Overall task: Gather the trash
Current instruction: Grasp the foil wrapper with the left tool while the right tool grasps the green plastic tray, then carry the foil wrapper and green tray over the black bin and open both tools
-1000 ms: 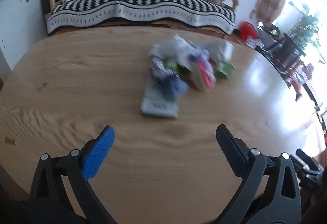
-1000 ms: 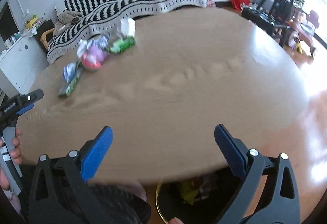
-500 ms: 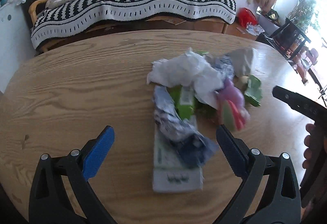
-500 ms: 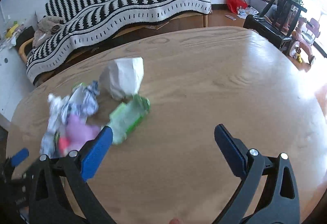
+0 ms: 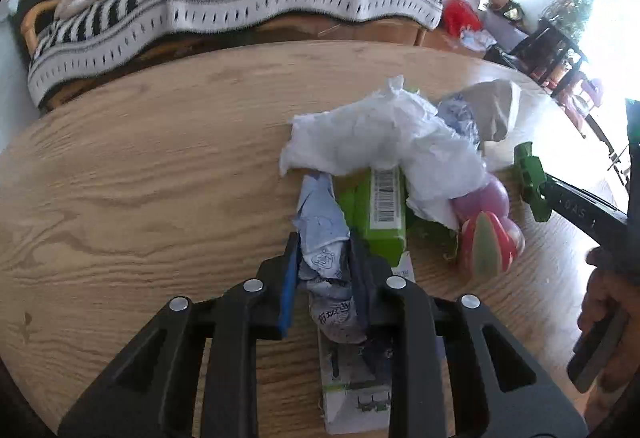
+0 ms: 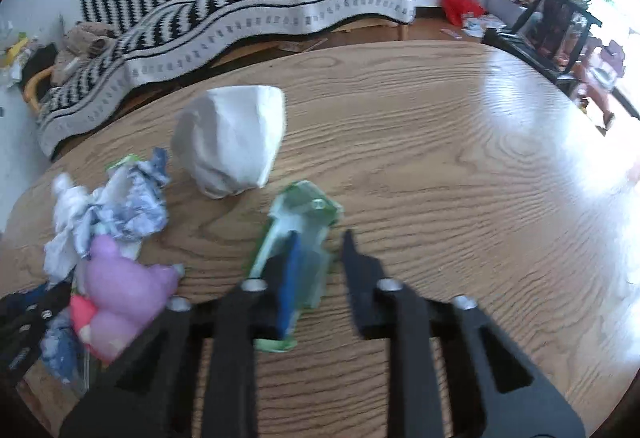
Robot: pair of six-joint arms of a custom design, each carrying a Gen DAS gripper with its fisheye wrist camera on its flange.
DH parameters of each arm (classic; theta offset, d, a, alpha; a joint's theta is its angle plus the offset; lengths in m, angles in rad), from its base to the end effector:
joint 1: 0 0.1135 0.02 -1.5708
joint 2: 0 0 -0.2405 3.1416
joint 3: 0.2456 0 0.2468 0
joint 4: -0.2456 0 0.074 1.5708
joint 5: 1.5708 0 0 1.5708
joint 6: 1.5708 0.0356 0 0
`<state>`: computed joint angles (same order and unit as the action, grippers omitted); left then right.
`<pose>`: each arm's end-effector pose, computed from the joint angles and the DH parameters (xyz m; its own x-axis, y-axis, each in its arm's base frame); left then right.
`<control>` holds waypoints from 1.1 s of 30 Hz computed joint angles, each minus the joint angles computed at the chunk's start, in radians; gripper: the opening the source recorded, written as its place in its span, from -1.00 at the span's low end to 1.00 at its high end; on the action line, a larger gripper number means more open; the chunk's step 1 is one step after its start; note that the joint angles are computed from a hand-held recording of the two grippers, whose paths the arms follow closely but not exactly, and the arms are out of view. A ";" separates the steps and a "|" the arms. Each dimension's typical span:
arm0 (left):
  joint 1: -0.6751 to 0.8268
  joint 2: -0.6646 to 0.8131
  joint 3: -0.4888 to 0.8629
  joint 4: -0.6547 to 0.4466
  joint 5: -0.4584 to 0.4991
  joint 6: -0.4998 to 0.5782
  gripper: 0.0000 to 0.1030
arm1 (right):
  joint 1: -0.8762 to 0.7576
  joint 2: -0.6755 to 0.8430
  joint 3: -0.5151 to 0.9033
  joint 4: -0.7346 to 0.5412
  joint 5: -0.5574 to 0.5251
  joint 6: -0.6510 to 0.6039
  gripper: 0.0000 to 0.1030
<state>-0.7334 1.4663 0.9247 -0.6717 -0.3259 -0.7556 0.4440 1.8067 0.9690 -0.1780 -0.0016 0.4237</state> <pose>0.2072 -0.1714 0.1798 -0.8843 -0.0776 -0.4604 -0.0762 0.9969 -0.0217 0.3059 0.1456 0.1165 -0.8765 0.0384 -0.4799 -0.0767 0.9729 0.2179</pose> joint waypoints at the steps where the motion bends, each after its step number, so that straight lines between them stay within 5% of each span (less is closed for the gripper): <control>1: -0.001 0.003 0.005 -0.005 -0.001 0.000 -0.59 | -0.003 -0.013 -0.019 0.017 -0.009 -0.009 -0.76; 5: -0.003 -0.029 0.003 -0.014 0.003 -0.025 -0.62 | -0.016 -0.109 -0.104 0.050 -0.027 -0.022 -0.94; 20: -0.124 -0.171 0.078 -0.220 -0.100 -0.155 -0.62 | -0.041 -0.398 -0.253 0.013 -0.091 0.002 -0.94; 33: -0.321 -0.120 0.293 -0.405 -0.193 -0.300 -0.62 | -0.164 -0.866 -0.338 -0.299 -0.139 -0.081 -0.94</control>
<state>-1.0545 1.3466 1.2177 -1.0770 -0.5193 -1.0551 0.2803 0.9405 0.6314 -0.4773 -0.1410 0.3422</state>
